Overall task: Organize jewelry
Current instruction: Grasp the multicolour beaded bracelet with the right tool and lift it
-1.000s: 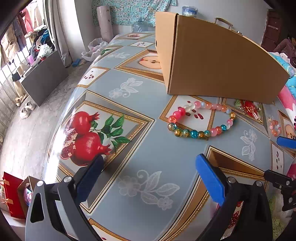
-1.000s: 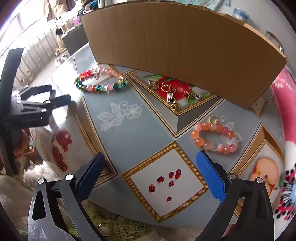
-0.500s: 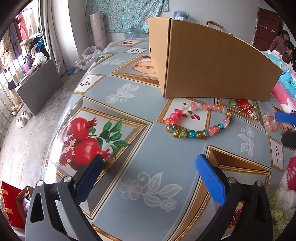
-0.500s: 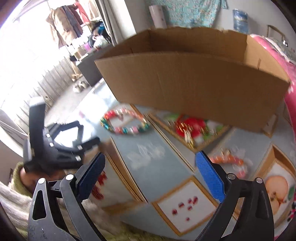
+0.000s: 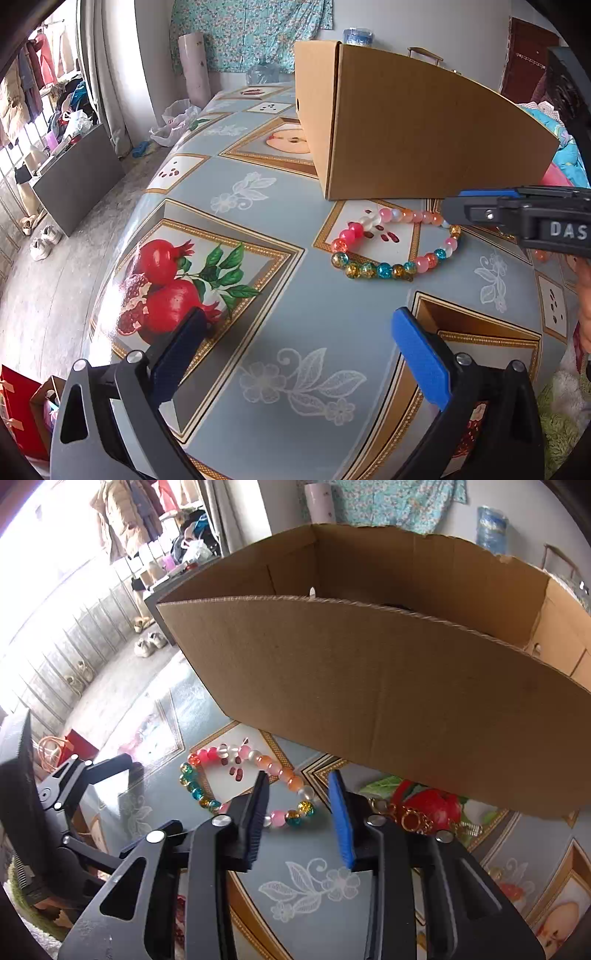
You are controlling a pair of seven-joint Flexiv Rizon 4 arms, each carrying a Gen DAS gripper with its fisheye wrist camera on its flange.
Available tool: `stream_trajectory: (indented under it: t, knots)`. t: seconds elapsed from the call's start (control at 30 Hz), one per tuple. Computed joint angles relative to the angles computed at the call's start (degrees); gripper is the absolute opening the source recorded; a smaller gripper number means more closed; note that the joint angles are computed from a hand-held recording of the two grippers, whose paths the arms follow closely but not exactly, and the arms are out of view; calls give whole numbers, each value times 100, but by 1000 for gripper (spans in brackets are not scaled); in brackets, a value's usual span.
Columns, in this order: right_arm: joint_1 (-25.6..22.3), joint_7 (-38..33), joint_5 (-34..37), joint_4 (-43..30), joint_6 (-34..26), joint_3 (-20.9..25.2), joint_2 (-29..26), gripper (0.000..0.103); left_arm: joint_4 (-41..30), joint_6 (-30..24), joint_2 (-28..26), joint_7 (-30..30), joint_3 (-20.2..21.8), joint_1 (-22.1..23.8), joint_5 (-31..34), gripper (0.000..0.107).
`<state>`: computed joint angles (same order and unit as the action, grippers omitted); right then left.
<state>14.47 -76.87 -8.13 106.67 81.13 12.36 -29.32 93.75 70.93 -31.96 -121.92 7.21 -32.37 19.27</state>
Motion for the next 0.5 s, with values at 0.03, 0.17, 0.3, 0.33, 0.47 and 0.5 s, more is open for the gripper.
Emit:
stream_trajectory:
  t: [0.03,0.17,0.3,0.33,0.47,0.5]
  knots:
    - [34,-2,-47,-25,-75,-37,-21,23,1,9,-2,0,-2,2,3,99]
    - [105,-7,-149,3,-238,-120,-12,13,6,95,-16,22,1,9,24,99]
    - [71,-91,-133,80,-304,-58,100,8,23,180,-20,37,45,-15,43,98]
    - [61,-126,-124,106,-310,-42,122,8,21,194,-18,41,53,-24,48,97]
    - [70,-232,-132,287,-298,-40,261,8,212,637,47,195,-133,140,-127,91]
    - [57,-265,-119,324,-296,-26,290,8,261,777,57,274,-202,194,-216,91]
